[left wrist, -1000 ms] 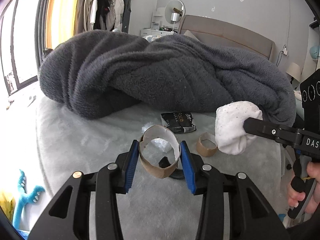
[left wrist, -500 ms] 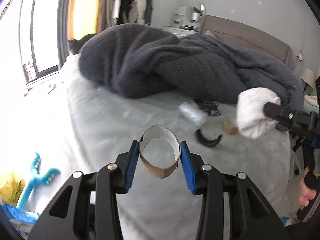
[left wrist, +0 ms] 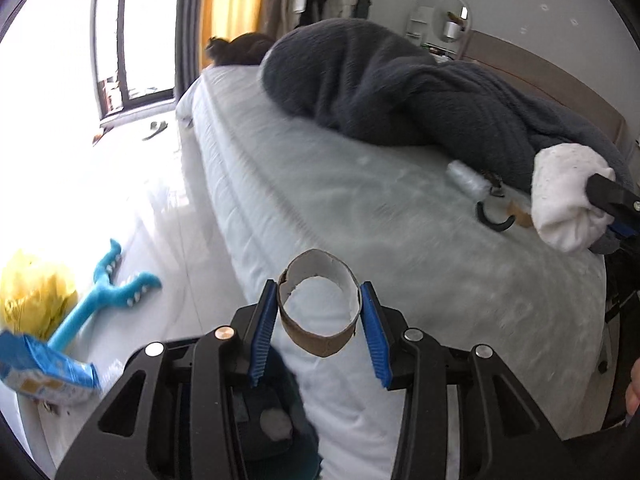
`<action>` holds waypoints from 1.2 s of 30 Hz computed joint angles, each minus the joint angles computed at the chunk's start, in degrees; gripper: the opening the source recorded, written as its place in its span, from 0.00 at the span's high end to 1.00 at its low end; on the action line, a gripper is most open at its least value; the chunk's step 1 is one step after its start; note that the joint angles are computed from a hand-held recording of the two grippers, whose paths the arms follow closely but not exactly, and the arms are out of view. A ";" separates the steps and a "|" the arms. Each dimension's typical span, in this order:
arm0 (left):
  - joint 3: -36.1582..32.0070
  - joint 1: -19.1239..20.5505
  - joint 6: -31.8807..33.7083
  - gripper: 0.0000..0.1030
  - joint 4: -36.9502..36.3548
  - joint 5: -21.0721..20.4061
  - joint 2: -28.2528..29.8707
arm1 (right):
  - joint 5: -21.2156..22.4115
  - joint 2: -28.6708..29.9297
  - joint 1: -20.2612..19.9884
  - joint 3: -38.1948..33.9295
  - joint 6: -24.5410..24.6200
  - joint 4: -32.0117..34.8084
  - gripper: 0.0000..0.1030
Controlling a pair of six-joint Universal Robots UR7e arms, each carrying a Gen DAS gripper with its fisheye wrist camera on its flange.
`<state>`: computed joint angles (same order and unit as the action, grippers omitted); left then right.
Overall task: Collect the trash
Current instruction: 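Carry the cardboard tube and tissue ball in both tools over the black bin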
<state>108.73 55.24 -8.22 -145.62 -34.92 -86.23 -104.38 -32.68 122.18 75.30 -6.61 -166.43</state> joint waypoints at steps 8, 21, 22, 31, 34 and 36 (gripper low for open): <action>2.97 2.00 -6.21 0.57 7.69 0.43 -4.34 | -0.23 2.50 2.41 -0.93 0.06 2.56 0.69; 3.40 7.58 -15.03 0.57 21.53 -0.82 -9.30 | 1.40 9.31 5.05 -7.75 -0.12 9.11 0.69; 3.26 8.15 -15.81 0.57 23.18 -0.87 -9.49 | 1.30 10.06 5.25 -8.68 -0.37 9.93 0.69; 3.07 13.12 -19.46 0.57 30.53 -4.61 -11.78 | 1.75 14.13 6.39 -13.61 -1.00 14.99 0.69; 2.79 14.47 -20.59 0.55 32.22 -6.39 -12.38 | 1.48 15.48 6.61 -15.38 -1.04 16.76 0.69; 2.81 14.91 -20.93 0.50 32.47 -7.54 -12.89 | 0.74 16.45 6.72 -16.54 -1.22 17.95 0.69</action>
